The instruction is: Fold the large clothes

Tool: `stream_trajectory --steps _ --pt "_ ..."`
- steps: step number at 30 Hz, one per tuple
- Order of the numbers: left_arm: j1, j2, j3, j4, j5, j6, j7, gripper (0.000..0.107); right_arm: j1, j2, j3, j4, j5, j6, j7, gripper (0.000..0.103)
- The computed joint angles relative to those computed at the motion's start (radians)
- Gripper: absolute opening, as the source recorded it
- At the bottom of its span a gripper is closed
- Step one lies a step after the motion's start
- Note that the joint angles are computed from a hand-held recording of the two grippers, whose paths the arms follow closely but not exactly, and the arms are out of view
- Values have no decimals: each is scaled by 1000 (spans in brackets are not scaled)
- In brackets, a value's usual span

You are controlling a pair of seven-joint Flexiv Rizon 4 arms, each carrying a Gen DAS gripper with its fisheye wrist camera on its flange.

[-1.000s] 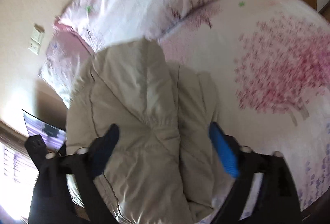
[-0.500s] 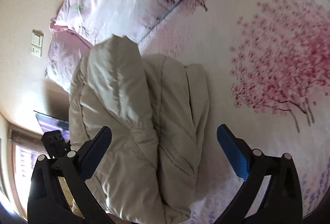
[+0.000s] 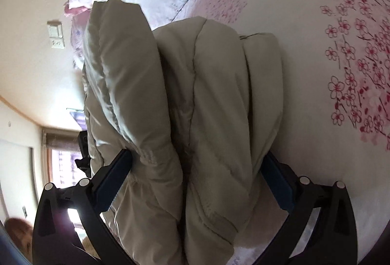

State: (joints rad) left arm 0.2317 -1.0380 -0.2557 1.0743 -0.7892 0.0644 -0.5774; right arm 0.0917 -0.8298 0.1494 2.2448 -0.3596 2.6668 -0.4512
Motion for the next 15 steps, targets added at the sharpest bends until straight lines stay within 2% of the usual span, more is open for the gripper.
stream_trajectory --steps 5,12,13,15 --pt "-11 25 9 26 12 25 14 101 -19 8 -9 -28 -80 -47 0 102" --pt "-22 48 2 75 -11 96 41 100 6 7 -9 -70 -63 -71 -39 101" --pt "-20 47 -1 77 -16 99 44 98 0 -7 0 -80 -73 -49 -39 97" --pt "-14 47 -6 81 -28 99 47 89 -6 -31 10 -96 -87 -9 -34 82"
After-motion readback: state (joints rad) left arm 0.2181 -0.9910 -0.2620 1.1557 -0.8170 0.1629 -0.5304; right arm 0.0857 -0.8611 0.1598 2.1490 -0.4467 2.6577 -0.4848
